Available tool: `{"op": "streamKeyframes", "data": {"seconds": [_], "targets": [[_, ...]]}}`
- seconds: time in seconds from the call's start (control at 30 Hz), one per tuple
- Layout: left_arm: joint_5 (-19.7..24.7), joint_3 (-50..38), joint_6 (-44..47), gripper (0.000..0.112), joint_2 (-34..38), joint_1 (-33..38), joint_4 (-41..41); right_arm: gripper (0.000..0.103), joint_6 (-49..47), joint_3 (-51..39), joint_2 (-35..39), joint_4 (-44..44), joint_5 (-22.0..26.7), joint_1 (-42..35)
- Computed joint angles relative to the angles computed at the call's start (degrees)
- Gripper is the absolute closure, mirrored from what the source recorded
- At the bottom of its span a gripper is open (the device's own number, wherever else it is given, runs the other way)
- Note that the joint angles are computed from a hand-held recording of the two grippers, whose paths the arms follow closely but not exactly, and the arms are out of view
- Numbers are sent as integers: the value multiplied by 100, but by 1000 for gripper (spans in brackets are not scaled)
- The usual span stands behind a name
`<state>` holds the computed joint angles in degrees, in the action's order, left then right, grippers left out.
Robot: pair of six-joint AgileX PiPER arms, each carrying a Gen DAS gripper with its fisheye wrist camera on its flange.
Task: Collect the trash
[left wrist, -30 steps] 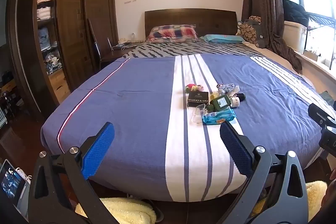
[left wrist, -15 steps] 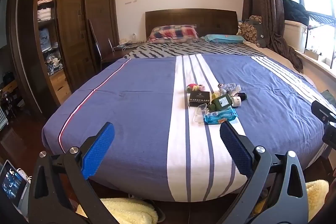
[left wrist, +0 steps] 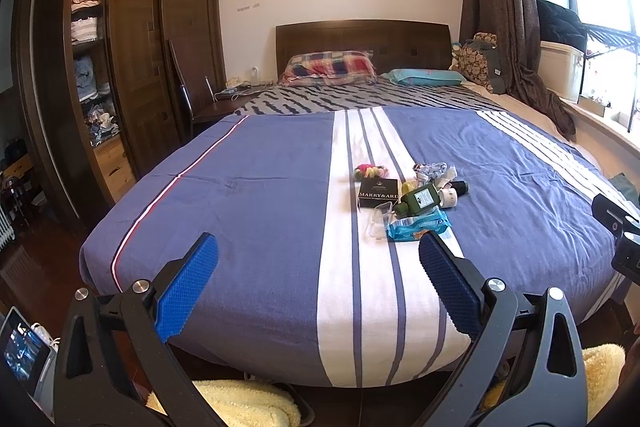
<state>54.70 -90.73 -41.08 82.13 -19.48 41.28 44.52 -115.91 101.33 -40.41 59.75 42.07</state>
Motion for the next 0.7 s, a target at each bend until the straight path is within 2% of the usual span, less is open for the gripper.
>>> {"op": "streamKeyframes", "data": {"seconds": [0.7], "targets": [[69, -112, 14, 17, -21, -23, 72, 3, -177, -289, 129, 101, 108, -6]]}}
